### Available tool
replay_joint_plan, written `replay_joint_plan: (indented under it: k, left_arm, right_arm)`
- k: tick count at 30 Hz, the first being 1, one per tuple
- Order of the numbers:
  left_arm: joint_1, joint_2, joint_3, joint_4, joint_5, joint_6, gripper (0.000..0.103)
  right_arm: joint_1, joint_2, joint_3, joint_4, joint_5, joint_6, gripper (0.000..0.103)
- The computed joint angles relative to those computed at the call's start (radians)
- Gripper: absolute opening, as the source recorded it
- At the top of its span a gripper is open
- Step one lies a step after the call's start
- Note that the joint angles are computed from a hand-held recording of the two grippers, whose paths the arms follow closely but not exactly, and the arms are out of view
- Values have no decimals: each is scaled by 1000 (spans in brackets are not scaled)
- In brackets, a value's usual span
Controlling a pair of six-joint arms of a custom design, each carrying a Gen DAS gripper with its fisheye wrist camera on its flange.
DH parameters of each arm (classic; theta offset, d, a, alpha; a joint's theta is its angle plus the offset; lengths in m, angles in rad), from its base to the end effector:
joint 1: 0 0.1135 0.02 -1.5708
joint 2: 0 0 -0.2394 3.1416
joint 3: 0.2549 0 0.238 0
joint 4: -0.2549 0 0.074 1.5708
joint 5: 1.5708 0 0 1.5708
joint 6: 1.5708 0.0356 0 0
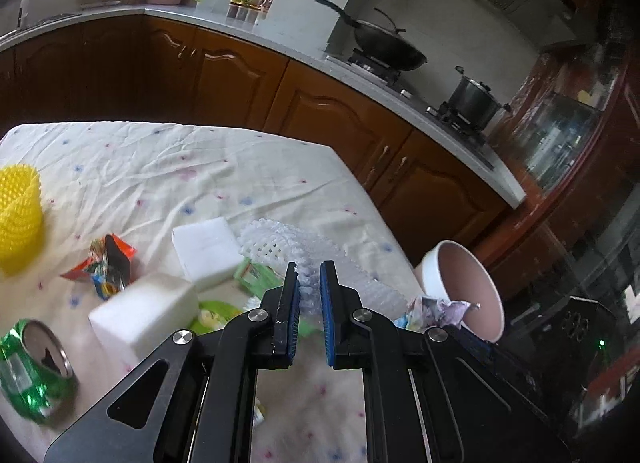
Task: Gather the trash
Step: 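Grasp the white foam fruit net with the left tool while the right tool grasps the purple foil wrapper, then carry the foam net and foil wrapper with both tools over the bucket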
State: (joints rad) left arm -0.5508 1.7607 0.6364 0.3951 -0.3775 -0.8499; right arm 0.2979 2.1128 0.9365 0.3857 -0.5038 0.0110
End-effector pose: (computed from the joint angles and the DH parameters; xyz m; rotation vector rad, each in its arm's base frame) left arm 0.2613 -0.1451 0.0954 -0.5255 2.1964 -0.3204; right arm 0.3404 0.1225 0.0543 -0.5807 2.2849 0.7445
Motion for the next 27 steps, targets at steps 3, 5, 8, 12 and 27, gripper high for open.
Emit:
replay_joint_plan:
  k: [3, 5, 8, 12, 27]
  left_arm:
    - [-28, -5, 1, -2, -12, -10, 9]
    - [-47, -11, 2, -5, -17, -13, 9]
    - [-73, -15, 16, -16, -31, -14, 9]
    - [-100, -9, 46, -32, -39, -11, 9]
    - [-183, 147, 274, -81, -21, 15, 9]
  right_arm:
    - [-19, -28, -36, 14, -4, 1, 17]
    - [-36, -43, -53, 17, -5, -3, 17]
    - [-65, -60, -77, 24, -16, -5, 17]
    - [-103, -93, -112, 36, -28, -10, 17]
    - [-282, -146, -147, 31, -70, -45, 17]
